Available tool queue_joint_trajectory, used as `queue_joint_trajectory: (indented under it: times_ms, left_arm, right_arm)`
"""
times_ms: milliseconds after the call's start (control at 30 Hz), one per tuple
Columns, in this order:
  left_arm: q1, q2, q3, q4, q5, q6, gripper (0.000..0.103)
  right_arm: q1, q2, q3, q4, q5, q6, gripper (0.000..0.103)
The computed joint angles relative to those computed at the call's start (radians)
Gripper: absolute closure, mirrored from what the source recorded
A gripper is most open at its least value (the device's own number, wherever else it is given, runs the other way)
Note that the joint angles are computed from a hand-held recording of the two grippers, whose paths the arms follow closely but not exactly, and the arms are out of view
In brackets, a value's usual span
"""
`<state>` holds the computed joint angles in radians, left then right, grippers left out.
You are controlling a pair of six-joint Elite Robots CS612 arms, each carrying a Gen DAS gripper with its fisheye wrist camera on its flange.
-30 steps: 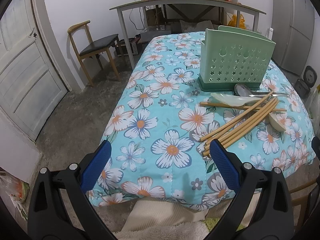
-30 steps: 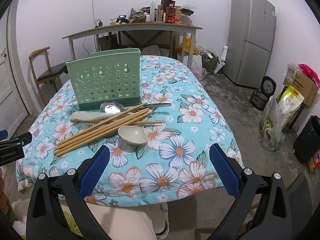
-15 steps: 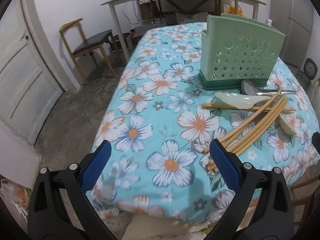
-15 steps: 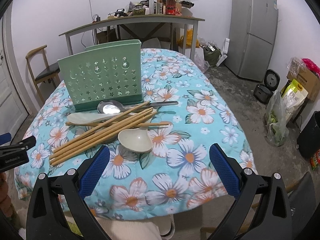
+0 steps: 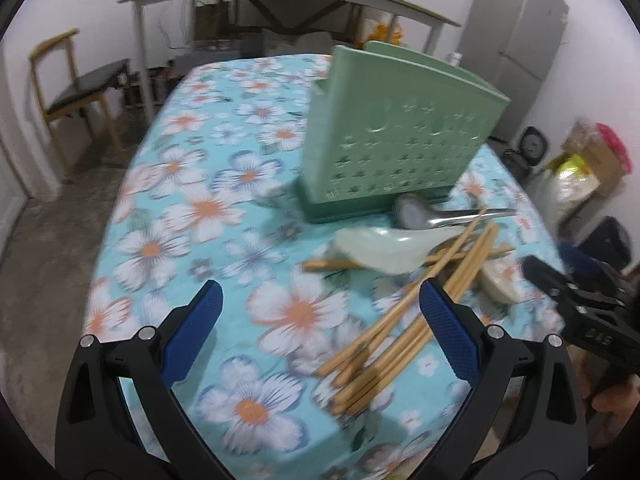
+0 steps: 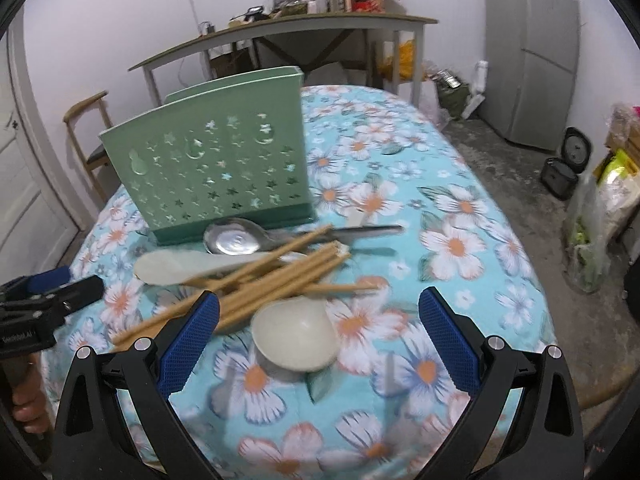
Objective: Organize utensils
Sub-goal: 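Reach the left tool into the chopstick pile and close on one chopstick, then lift the wooden chopstick upright out of the pile with the left tool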
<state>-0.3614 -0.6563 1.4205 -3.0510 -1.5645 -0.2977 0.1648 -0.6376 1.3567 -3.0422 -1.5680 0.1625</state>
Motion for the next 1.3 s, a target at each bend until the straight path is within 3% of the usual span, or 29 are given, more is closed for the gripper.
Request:
queue_joint_trajectory:
  times_ms: [267,467,600,733,800,867,1300]
  left_arm:
    - [0.010,0.050,-0.077,-0.003,-0.119,0.103,0.009]
    - [0.014,0.067,-0.114,0.110,-0.187,0.164,0.051]
    - [0.011,0.073,-0.122,0.172,-0.196,0.198,0.062]
    - [0.010,0.073,-0.109,0.136,-0.202,0.212,0.072]
    - [0.011,0.073,-0.106,0.124,-0.208,0.204,0.092]
    - [0.011,0.074,-0.108,0.140,-0.197,0.187,0.102]
    - [0.023,0.051,-0.048,0.043,-0.202,0.095,0.103]
  right_arm:
    - [-0.009,0.030,-0.085,0.117,0.098,-0.028,0.009]
    - [-0.009,0.014,-0.062,0.104,0.082,-0.003,0.009]
    - [-0.011,-0.001,-0.038,0.103,0.094,0.027,0.009]
    - [-0.007,-0.014,-0.018,0.089,0.102,0.036,0.009]
    - [-0.004,-0.019,-0.013,0.090,0.104,0.030,0.009]
    - [-0.002,-0.024,-0.011,0.095,0.113,0.023,0.009]
    - [0.028,-0.064,0.027,0.016,0.124,-0.003,0.009]
